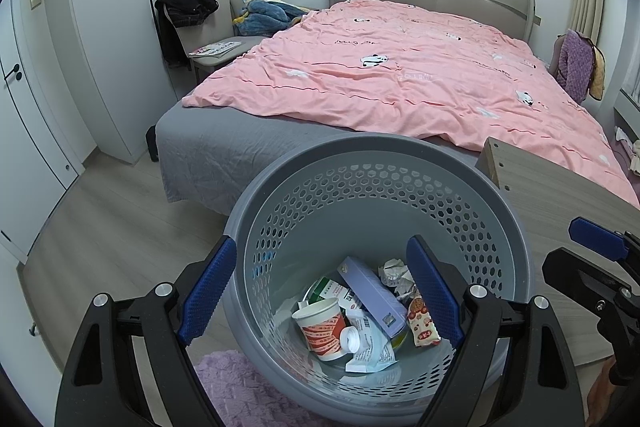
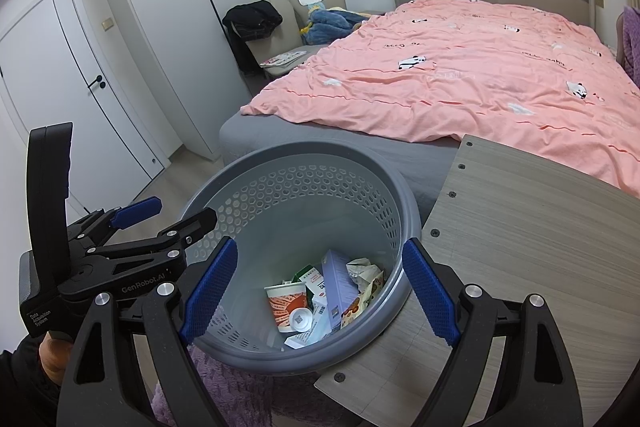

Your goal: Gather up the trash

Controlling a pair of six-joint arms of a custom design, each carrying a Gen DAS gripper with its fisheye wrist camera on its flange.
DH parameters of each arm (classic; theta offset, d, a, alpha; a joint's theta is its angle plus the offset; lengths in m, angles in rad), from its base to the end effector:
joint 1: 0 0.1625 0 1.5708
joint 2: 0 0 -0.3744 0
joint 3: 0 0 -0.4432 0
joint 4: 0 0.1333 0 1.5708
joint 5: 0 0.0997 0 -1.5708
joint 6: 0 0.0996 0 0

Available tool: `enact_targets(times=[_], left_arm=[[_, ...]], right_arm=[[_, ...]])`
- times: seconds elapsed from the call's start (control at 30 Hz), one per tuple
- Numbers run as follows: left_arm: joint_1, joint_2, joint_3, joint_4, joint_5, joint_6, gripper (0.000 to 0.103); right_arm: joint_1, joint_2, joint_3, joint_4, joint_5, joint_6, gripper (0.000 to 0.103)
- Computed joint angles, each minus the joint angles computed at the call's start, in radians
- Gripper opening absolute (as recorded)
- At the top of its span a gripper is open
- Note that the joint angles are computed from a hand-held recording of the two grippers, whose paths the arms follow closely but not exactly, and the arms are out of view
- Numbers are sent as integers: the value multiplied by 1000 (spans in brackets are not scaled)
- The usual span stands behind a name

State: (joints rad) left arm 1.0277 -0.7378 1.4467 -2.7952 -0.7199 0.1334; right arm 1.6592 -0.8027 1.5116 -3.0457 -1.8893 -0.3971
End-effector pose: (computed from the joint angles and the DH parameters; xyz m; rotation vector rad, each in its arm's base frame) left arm -0.2004 -0.7348 0.1178 0.5015 2.2496 -0.8016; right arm 0.1665 -0.7221 0.1442 0.4541 -2.5220 0.9549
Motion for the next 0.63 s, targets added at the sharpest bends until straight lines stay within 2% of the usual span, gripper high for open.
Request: enact_targets(times=[0.63], left_arm=[[-3, 1, 3, -6, 7, -2, 83]], right_arm=[[-1, -1, 1, -1, 1, 0, 83]])
